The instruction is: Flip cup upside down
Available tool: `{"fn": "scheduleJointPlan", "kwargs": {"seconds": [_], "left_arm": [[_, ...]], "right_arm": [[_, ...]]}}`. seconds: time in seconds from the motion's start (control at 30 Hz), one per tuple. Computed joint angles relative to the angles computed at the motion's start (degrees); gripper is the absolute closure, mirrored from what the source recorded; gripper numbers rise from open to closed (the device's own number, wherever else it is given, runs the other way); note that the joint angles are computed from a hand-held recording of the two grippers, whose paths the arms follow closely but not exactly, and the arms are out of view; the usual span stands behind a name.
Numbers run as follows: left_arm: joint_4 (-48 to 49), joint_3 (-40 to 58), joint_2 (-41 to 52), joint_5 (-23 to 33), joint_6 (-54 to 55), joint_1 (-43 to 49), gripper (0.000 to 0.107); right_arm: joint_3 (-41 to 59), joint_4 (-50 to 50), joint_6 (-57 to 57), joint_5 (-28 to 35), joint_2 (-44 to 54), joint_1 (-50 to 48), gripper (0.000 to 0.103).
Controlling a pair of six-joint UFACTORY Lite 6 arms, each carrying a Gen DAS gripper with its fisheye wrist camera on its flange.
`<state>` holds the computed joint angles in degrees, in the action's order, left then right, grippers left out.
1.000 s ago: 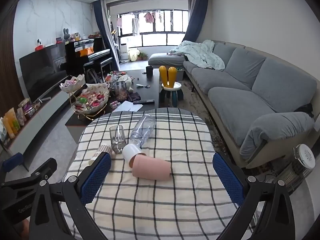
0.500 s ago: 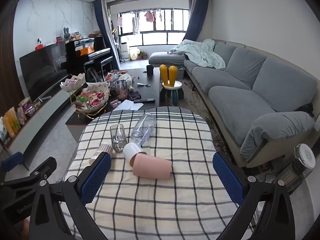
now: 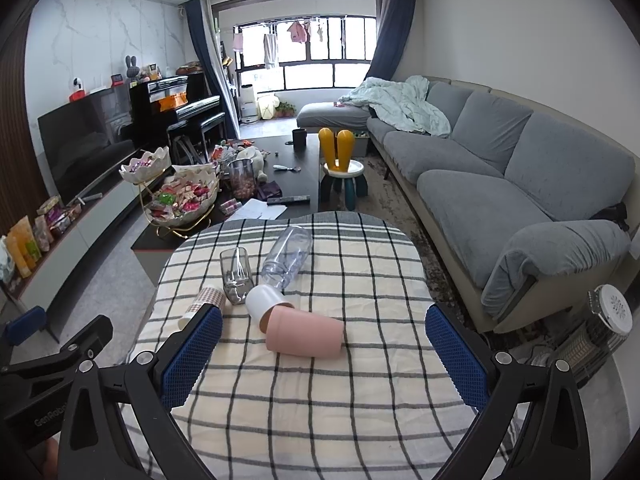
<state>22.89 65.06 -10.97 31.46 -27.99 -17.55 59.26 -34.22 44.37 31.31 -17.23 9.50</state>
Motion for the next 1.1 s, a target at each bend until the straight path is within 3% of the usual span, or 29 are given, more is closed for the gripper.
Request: {"fn": "scheduleJointPlan", "kwargs": {"seconds": [1.1], "left_arm": [[-3.17, -1.24, 0.11, -1.27, 3.35, 1.82, 0.004]], "right_arm": [[0.1, 0.65, -0.5, -0.28, 0.54, -0.29, 0.001]]}}
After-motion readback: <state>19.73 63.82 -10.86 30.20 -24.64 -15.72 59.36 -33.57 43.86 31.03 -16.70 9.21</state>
